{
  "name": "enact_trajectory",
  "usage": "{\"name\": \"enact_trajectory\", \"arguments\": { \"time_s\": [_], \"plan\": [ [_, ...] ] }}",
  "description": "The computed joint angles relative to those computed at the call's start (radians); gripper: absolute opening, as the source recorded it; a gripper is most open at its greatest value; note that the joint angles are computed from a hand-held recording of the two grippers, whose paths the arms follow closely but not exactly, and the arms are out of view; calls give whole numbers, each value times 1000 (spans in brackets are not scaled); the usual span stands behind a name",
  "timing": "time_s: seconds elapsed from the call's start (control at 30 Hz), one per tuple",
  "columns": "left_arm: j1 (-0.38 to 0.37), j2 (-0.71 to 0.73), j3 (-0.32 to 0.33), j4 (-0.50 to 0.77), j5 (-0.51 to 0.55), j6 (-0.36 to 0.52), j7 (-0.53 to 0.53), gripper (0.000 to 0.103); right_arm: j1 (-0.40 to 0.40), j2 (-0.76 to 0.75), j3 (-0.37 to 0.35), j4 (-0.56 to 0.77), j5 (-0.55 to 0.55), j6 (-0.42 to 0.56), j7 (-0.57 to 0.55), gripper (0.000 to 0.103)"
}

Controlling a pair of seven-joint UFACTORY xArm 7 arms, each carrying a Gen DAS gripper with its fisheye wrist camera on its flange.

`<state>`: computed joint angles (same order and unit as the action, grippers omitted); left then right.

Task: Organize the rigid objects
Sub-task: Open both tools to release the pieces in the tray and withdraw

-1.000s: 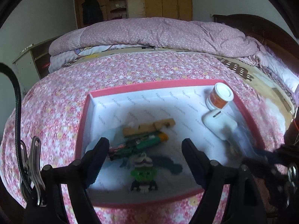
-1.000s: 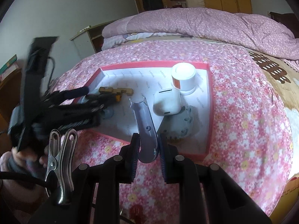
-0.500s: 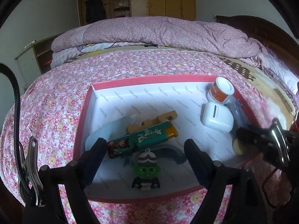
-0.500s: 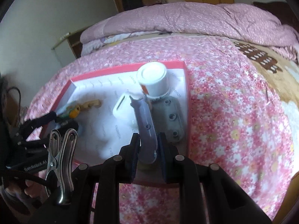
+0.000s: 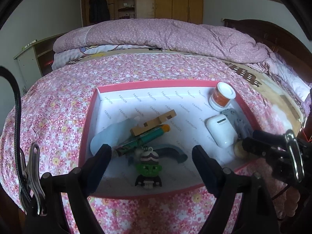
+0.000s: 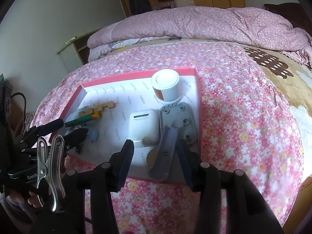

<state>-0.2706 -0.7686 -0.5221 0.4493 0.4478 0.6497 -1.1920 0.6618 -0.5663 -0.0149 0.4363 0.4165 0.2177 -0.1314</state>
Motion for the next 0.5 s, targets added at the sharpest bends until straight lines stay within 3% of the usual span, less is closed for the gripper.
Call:
{"name": "enact_trajectory", "arguments": {
  "time_s": [0.5],
  "plan": [
    [-124, -108, -17, -4, -86, 112, 8, 88, -57, -258, 68, -101, -89, 119, 93, 48]
  ]
}}
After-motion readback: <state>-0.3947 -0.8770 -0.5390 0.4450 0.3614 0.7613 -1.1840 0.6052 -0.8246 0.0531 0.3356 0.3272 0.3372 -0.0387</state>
